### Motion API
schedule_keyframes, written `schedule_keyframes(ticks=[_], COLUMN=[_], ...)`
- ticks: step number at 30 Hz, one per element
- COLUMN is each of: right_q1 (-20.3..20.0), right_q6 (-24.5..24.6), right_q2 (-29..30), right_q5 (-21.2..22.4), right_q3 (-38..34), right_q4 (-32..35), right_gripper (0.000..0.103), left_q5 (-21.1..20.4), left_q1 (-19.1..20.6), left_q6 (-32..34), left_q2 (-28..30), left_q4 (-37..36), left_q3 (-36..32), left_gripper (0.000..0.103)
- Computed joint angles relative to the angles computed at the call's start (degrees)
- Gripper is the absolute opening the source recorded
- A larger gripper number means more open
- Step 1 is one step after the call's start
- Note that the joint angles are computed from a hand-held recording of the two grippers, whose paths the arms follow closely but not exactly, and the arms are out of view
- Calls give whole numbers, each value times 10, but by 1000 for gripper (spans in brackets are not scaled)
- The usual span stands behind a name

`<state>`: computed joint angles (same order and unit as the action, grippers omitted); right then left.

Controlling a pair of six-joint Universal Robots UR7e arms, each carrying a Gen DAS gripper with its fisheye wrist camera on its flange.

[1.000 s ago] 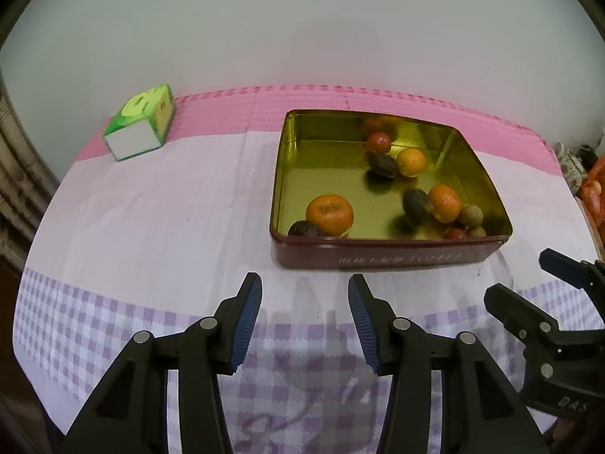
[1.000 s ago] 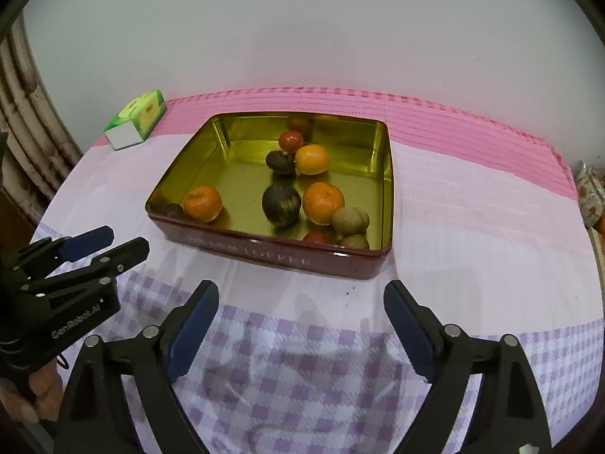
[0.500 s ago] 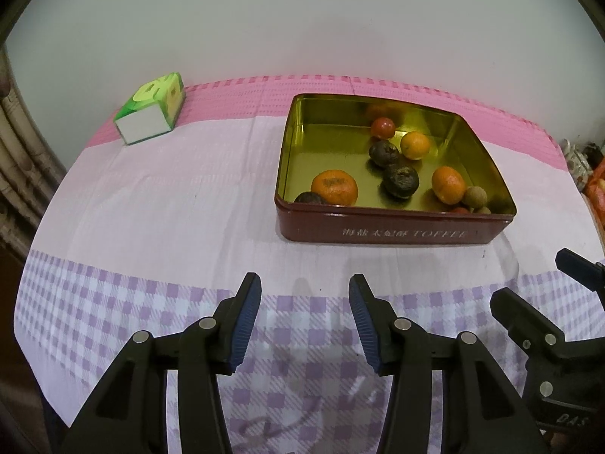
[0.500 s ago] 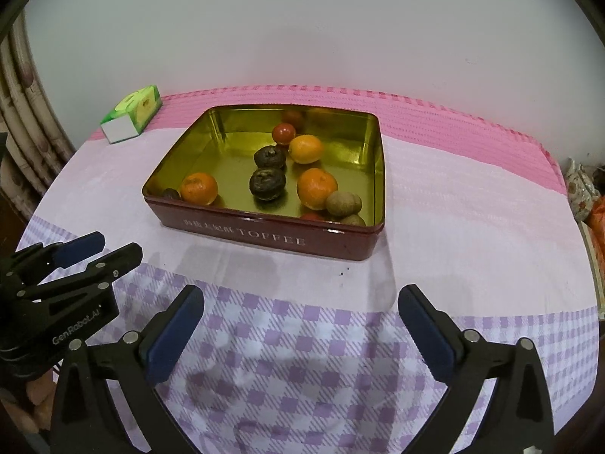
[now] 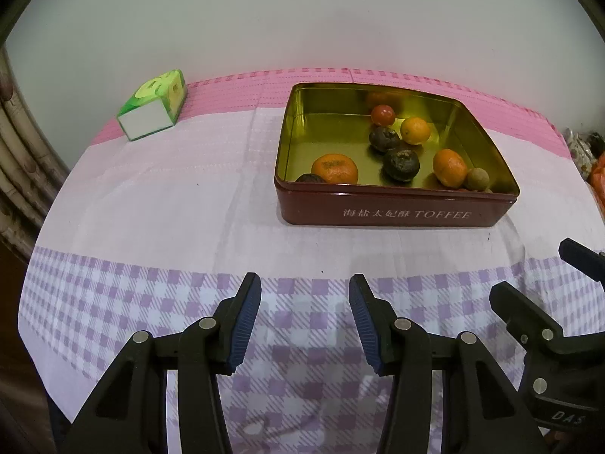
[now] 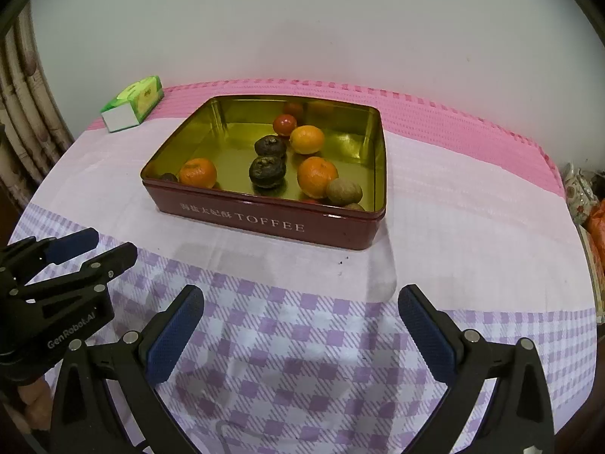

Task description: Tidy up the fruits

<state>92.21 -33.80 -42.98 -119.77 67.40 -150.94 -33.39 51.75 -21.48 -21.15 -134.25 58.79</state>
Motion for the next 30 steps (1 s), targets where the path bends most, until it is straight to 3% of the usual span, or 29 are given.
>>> schedule_keyframes(ticks=[30], right_q1=[1], right_q6=[0], right_q2=[-2], right_q5=[-5], right_q3=[2], right_q4=[0], right_gripper=[102], left_q5=[-3], left_q1=[-2], left_q6=[-10], left_q2=[-8], left_q4=[3], left_q3=[8], left_gripper=[50])
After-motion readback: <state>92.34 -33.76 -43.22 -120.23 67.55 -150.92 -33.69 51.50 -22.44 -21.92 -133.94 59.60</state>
